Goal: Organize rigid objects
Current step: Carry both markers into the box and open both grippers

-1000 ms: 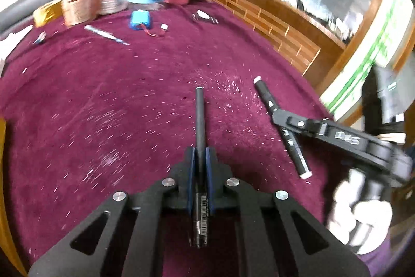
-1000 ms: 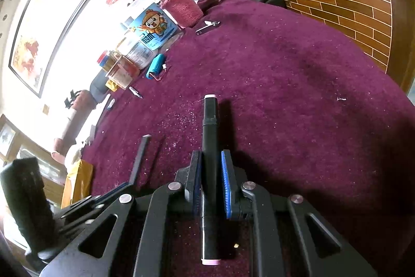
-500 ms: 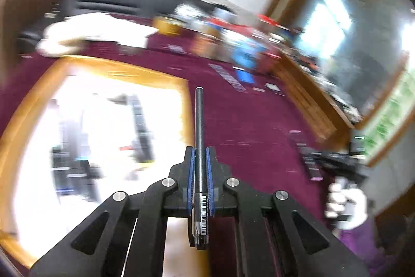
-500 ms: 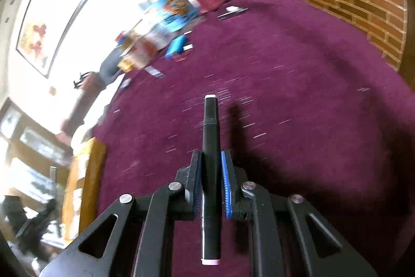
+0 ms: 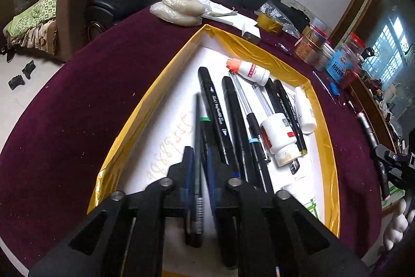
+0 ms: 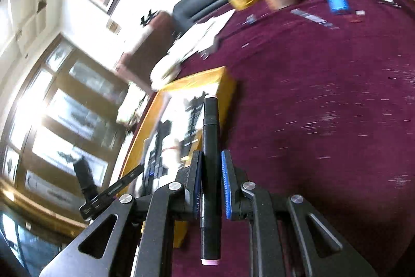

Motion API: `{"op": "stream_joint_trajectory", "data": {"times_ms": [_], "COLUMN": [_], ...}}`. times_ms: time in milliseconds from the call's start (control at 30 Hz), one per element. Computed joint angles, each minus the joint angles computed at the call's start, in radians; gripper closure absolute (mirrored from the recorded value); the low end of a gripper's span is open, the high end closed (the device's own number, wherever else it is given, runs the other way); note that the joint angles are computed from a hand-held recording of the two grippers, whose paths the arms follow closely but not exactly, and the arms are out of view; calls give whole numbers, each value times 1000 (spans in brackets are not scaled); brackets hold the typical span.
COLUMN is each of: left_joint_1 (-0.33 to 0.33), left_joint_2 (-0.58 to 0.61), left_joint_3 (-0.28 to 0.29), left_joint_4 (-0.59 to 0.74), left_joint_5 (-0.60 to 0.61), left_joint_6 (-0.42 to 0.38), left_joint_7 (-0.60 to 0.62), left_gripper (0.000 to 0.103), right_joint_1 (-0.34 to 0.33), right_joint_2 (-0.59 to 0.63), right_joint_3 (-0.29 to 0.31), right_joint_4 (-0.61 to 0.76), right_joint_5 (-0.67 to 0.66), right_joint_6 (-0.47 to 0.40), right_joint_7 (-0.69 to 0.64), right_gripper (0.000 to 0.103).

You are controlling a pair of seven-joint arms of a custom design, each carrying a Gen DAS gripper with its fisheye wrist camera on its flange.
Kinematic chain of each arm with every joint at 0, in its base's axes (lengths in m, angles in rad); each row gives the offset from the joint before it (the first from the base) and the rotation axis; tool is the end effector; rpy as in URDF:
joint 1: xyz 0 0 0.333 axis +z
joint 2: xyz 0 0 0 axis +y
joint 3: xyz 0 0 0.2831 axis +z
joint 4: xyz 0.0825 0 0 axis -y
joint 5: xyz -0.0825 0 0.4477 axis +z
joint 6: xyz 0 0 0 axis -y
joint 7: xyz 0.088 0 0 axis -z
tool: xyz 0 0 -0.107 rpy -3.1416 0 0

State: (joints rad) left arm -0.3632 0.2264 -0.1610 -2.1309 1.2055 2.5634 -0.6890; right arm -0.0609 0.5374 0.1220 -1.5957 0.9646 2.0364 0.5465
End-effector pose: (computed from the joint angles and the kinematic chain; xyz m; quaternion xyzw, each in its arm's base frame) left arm 0.5292 -0.3234 0.2404 -0.8596 0.3671 -0.2720 0.2287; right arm 0.7260 0.0818 0.2759 -0.7884 0.4356 0.1719 0.3989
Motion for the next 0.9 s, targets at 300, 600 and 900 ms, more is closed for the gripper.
{"op": "stream_joint_trajectory", "data": {"times_ms": [300, 600, 900], "left_joint_1": [-27, 6, 50], "left_joint_2": [-102, -253, -300], "left_joint_3": [-26, -104, -123], "left_joint_4": [-88, -245, -323], "left_joint_5": [191, 278, 313], "left_joint_6": [-40, -91, -51], "left_joint_7": [-243, -412, -514], "left_gripper": [53, 48, 48], "right_joint_1": [139, 287, 319], "right_joint_2": [101, 292, 348], "right_joint_3": [31, 63, 99], "right_joint_4": [132, 378, 426], "right_joint_5": [-140, -291, -344], "right_joint_6": [-22, 41, 133], "right_joint_7": [173, 416, 517], "right_gripper": [90, 90, 87]}}
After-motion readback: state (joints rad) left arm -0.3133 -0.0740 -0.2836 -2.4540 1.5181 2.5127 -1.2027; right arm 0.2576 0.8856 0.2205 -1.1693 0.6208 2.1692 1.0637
